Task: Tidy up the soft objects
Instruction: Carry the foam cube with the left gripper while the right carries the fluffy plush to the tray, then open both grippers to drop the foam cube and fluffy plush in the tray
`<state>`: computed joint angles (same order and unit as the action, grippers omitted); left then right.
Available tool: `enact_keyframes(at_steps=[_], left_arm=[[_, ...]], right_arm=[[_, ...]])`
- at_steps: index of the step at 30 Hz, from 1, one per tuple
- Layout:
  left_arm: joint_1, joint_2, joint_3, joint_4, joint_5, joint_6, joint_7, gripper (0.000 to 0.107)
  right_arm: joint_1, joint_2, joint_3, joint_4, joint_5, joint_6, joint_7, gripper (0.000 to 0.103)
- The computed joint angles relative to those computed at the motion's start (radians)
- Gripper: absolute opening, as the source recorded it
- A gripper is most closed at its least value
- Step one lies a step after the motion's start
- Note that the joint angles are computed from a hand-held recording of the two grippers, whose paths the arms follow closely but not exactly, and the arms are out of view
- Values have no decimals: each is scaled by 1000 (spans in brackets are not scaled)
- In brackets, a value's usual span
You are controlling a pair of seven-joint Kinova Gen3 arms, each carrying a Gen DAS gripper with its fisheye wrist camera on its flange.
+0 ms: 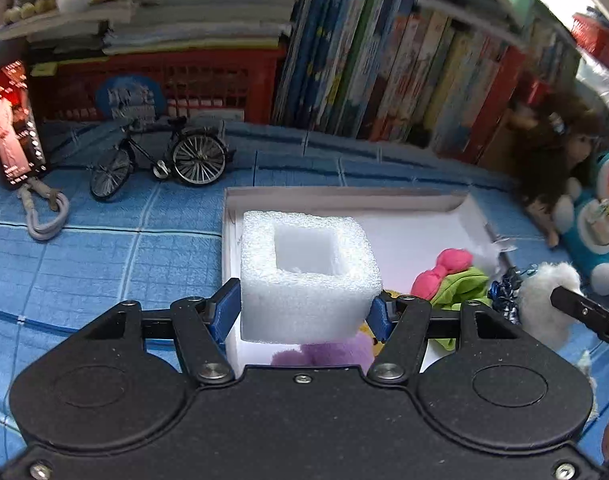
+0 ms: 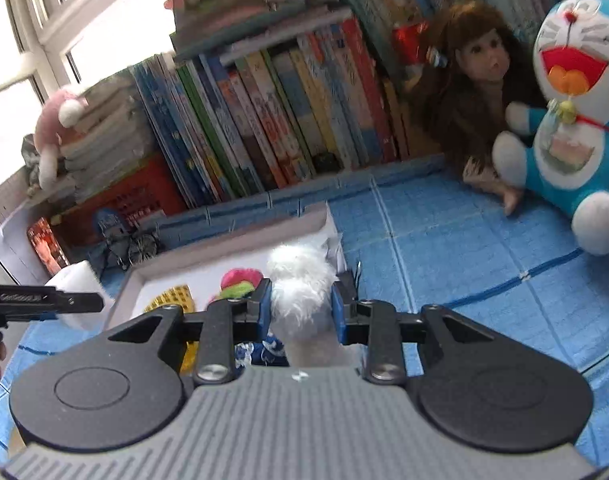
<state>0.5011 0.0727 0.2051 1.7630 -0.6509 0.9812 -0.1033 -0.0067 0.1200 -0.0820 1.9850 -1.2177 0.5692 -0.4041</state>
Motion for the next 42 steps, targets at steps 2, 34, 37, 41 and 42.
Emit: enact_keyframes(at_steps=[2, 34, 37, 41, 42], left_arm=[[-16, 26, -12, -9, 17, -12, -25, 61], [-73, 213, -135, -162, 187, -142, -310, 58], [-64, 231, -149, -173, 199, -134, -333, 57], [-51, 239, -163, -178, 200, -132, -337, 58], [-48, 240, -165, -180, 200, -130, -338, 59]], right_arm=[[-3, 25, -3, -14, 8, 14, -22, 35], [79, 159, -51, -93, 34, 152, -12, 34], [85, 176, -56, -101, 24, 169, -16, 34], [73, 181, -68, -99, 12, 147, 2, 34], [72, 186, -70, -102, 12, 151, -1, 34]])
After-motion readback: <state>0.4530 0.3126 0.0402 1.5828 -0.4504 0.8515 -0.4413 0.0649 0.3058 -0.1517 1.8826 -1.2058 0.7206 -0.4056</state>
